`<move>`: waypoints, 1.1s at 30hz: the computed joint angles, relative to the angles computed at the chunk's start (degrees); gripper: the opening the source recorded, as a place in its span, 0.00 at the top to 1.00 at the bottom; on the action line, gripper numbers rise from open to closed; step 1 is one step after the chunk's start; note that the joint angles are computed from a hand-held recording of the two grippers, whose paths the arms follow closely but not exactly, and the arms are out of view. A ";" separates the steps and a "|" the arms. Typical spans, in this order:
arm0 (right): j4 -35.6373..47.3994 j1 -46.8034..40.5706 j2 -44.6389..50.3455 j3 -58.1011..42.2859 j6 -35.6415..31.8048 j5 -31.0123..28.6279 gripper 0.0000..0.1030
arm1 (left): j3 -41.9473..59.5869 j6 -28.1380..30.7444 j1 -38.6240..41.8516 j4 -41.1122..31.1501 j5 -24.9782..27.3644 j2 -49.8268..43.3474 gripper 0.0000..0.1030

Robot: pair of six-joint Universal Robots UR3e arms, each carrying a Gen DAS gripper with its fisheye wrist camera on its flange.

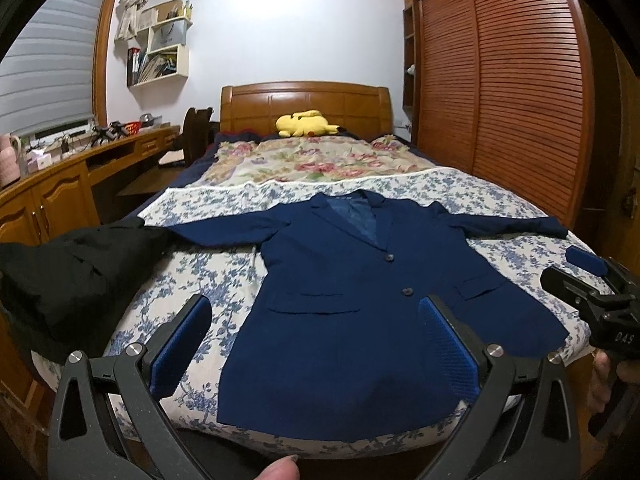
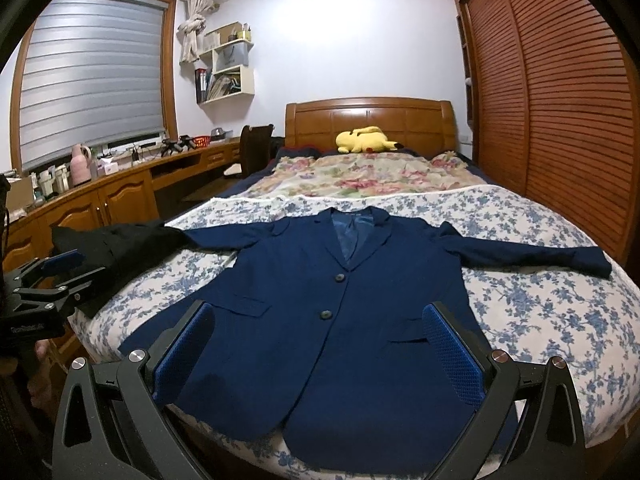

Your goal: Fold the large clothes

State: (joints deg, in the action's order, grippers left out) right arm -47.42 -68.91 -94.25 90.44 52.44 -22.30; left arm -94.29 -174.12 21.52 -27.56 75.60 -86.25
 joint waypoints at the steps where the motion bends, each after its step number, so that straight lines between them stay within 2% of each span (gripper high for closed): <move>1: -1.95 0.75 -0.08 0.38 1.80 0.11 0.00 | -0.53 0.04 0.48 0.48 -0.26 -0.23 0.00; 8: -8.12 3.67 -0.39 1.57 7.60 0.80 0.00 | -1.62 0.54 2.90 1.93 -1.13 -2.05 0.00; 12: -11.93 5.84 0.31 2.56 9.86 2.03 0.00 | -0.56 1.36 2.74 2.65 0.55 -5.01 0.00; 17: -26.88 10.67 2.96 5.74 19.90 3.24 0.00 | 2.31 2.58 2.63 3.24 2.38 -10.13 0.00; 20: -40.50 13.81 4.55 8.60 28.43 3.77 0.00 | 5.91 2.72 2.60 2.73 3.57 -14.50 0.00; 24: -55.98 18.19 8.65 8.99 39.23 3.59 0.00 | 12.47 3.28 0.82 1.13 8.76 -20.98 0.00; 33: -77.41 29.38 19.84 0.70 58.50 1.28 0.00 | 28.89 4.36 2.92 -8.12 7.17 -31.48 0.00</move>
